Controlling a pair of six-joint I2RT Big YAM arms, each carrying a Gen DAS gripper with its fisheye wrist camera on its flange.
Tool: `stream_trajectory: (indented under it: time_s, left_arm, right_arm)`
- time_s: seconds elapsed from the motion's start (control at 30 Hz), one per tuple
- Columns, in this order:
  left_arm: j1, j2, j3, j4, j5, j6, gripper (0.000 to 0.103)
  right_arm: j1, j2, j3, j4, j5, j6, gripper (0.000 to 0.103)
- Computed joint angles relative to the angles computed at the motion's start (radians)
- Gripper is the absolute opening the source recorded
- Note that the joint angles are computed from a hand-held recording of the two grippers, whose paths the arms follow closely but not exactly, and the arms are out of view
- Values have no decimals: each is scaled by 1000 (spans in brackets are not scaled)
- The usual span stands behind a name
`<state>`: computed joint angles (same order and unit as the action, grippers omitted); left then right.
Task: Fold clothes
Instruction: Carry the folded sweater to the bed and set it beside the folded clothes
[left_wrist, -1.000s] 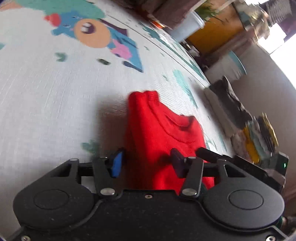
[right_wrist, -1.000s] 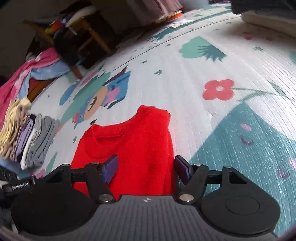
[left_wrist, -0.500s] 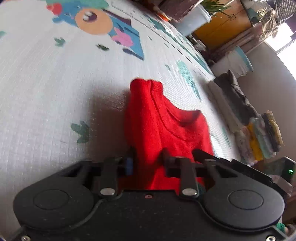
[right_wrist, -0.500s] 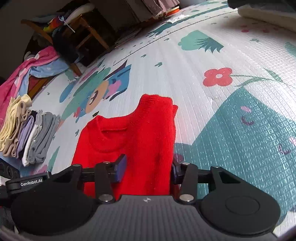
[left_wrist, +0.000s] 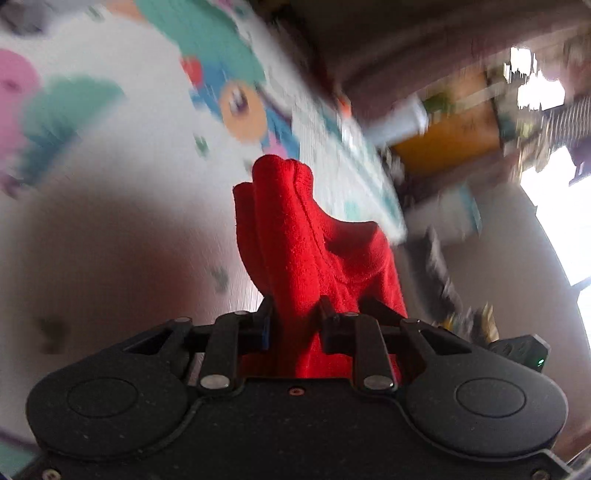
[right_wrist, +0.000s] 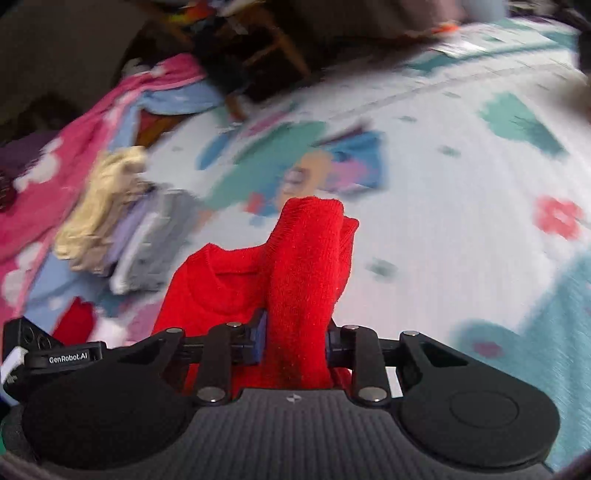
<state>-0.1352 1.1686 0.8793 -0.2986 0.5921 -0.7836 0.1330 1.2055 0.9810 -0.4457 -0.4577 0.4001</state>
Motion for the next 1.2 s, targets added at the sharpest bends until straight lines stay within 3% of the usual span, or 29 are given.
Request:
stream_trajectory:
  time_s: [0.13,0.27,0.37,0.5,0.67,0.73,0.8,0.87,0.9,0.93,1.0,1.07,1.13,1.2]
  left_arm:
    - [125,-171,-61,33,-39,-102,21]
    - [263,-324,-77,-9,-106,-129,21]
    - [373,-414,-76,-69,-177,-124,21]
    - [540,-484,-92,-92,-191,-162,21]
    - [696,-502,-114,-93,-189,-192,21]
    - [734,-493,-128,-99,-196,-206,22]
    - [731,-467,-144,-125,-216,-204,23]
    - [705,-441,-157,-186,-258,-187,33]
    - [692,-427,-163,-215,-280,-182,41]
    - [678,-443,-171,-223,-314,-159,45]
    - [628,-492,-154,-275,-447,-13,50]
    - [576,-537,-160,-258,-549,124,50]
    - [536,-559,-177,-209,-606,212,51]
    - [518,-542,-196,-160,-615,228,52]
  right_arm:
    - [94,94,171,6,-87,-4,29]
    - [205,236,416,-51,-185,-72,29]
    - [289,375,645,-164,-263,-154,29]
    - [392,578,969,-347,-329,-250,29]
    - [492,814,1332,-515,-386,-304,29]
    - [526,911,1480,-610,-353,-344,30]
    - [562,994,1614,-730,-221,-423,40]
    - [603,1027,1651,-796,-10,-507,44]
    - [617,1002,1594,-774,74,-547,50]
    - [619,945,1487,-701,94,-567,50]
    - [618,799,1236,-474,98,-588,50]
    - [626,662,1015,-255,101,-589,50]
    - [627,603,928,-167,52,-600,49]
    - [643,606,930,-200,24,-642,43]
